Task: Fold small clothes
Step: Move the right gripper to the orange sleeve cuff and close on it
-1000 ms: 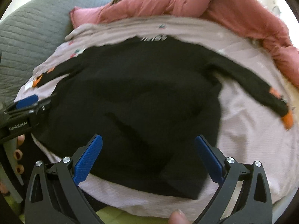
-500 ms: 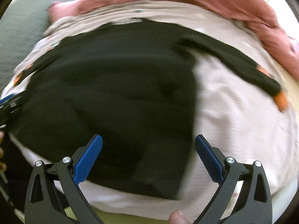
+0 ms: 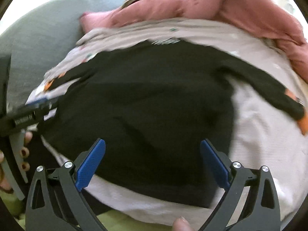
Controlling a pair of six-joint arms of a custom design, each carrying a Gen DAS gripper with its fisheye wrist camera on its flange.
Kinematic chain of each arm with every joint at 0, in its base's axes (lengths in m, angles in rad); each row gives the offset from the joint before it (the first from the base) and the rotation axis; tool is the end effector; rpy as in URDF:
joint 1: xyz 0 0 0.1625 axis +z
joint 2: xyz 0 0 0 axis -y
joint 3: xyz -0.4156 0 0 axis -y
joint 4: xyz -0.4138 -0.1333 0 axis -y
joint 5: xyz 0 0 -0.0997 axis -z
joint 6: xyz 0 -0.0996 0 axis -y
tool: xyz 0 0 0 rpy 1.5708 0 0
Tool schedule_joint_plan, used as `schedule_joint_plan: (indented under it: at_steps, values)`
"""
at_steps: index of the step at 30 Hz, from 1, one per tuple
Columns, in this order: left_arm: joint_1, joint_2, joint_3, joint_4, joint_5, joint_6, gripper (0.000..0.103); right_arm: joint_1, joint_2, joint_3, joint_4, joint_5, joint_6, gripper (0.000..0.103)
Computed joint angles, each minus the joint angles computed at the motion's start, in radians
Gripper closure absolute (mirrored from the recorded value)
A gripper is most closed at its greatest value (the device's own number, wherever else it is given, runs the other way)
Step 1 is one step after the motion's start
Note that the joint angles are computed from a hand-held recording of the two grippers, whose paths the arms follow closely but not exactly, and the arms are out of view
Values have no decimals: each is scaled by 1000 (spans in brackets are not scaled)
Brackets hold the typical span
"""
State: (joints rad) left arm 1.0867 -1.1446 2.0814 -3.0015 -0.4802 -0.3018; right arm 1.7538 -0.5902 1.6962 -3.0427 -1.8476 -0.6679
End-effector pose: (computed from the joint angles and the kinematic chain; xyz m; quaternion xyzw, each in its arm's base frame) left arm -0.0489 -0.5692 0.2143 -0.0508 0.8371 -0.3857 0.3846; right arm 0.2241 -0.6279 -0.0299 0.3791 -0.8974 0.1424 0.1750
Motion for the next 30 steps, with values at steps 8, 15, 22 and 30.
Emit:
schedule_joint_plan:
  at_steps: [8, 15, 22, 30]
  values:
    - [-4, 11, -17, 39, -4, -6, 9, -16, 17, -35, -10, -141, 52, 25]
    - [-9, 59, -81, 50, -17, 46, 9, -83, -49, 13, -109, -187, 80, 26]
    - [-3, 107, -157, 97, -43, 68, 9, -121, -83, 18, -105, -172, 123, 26]
    - [12, 151, -257, 124, -76, 88, 9, -109, -128, 23, -147, -70, 104, 17]
